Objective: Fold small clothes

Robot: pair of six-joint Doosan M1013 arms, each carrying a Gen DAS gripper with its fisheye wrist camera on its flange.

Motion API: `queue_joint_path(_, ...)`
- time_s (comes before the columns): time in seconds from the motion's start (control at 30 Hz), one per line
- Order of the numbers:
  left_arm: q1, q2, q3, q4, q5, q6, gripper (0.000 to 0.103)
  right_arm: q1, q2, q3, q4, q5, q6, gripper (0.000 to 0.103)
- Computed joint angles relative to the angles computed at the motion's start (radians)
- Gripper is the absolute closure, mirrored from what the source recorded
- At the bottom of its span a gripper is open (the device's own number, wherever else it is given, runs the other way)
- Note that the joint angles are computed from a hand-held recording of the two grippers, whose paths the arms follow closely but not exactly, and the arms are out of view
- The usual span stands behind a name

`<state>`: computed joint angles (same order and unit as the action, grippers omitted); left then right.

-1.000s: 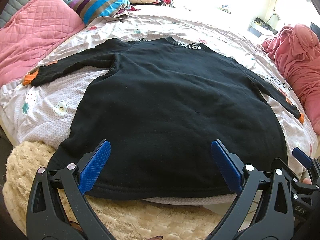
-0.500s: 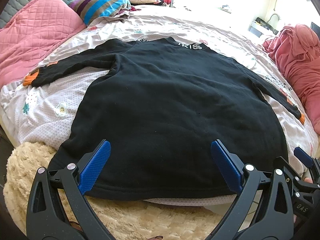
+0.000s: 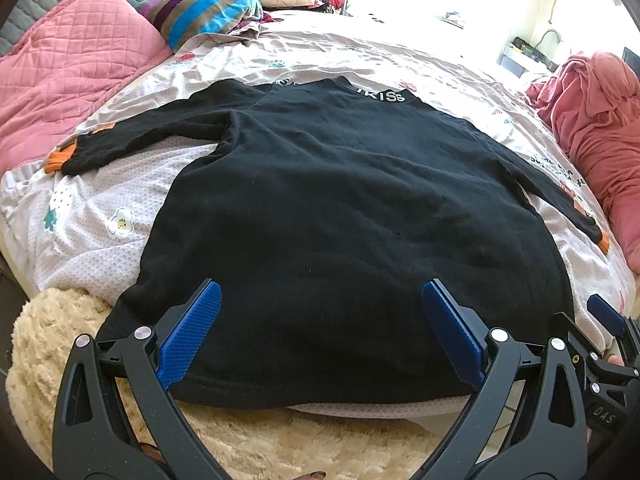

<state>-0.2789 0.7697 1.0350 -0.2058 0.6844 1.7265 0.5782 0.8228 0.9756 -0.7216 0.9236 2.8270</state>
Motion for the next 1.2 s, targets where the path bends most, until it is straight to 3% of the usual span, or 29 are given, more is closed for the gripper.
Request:
queue_joint_path(0.6,0.000,0.063,-0.130,0.037,0.064,-0.072,0.009,-0.046,0.041,-0.081,0.074,-0.038,-0.073,0.004)
queue_joint_path(0.77,-0.005,0.092,-0.188,0.054,0.097,-0.080,0.009,-0.066,0.054,-0.110,0.124,-0.051,-0.105,0.004)
queue_joint_path(1.2,-0.020,0.187,-0.383,0.051,0.193,-0.069,0.009,-0.104,0.056,-0.125,0.086,-0.044,-0.050,0.004)
